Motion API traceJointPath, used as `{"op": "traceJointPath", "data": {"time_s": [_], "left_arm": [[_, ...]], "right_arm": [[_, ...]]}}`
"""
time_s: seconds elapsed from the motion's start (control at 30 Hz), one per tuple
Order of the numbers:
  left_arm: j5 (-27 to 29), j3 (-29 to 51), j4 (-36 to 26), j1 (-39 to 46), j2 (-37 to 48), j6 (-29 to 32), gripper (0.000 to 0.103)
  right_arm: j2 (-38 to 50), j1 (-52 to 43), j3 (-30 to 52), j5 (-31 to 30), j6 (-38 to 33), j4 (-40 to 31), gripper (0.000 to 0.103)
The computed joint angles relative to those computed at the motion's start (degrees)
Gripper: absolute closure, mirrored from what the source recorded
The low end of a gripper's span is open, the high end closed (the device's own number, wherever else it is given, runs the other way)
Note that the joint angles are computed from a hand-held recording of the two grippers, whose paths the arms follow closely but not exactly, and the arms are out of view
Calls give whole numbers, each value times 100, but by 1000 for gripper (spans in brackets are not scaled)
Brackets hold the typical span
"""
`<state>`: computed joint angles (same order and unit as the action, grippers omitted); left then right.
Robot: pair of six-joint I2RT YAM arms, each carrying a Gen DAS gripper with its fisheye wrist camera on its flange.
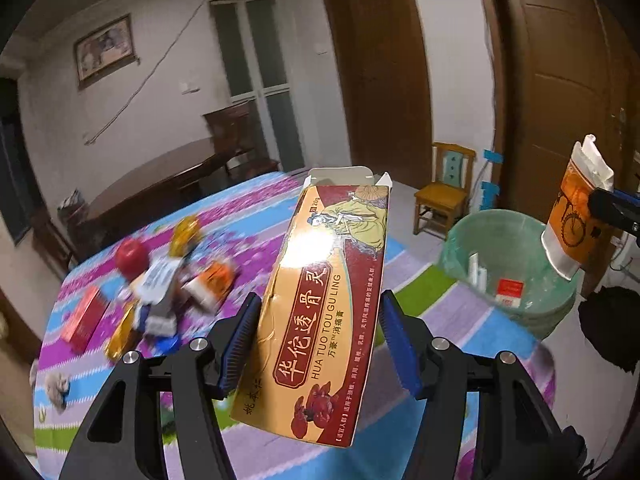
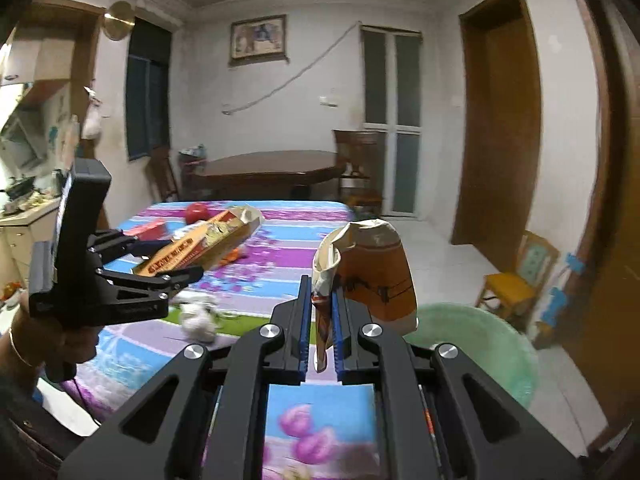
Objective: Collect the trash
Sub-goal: 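Carry both items to the bin and open both grippers to drop them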
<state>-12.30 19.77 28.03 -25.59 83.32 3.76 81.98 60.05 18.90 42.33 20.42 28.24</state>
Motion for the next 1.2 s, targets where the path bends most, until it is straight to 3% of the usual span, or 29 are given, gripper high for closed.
{"op": "traceJointPath", "data": {"time_s": [0.2,0.5,0.73,0.93,1.2], "left_arm": [[-434,1029,-171,-910,937,-123,41],[-670,2447,-547,-1569,2132,-107,41],[-675,3542,-1022,-1802,2973,-55,41],[-595,4365,-1391,-1898,3587,108,41],[-488,4973,-1638,-1967,4136,284,41]], "right_arm": [[-656,-844,-154,-368,19,-887,95],[-1208,-1745,-251,-726,-180,-1633,95],[-1373,-2490,-190,-1184,-467,-1983,95],[-1008,-2974,-98,-1569,-604,-2013,95],[-636,-3407,-51,-2015,-738,-1873,95]]}}
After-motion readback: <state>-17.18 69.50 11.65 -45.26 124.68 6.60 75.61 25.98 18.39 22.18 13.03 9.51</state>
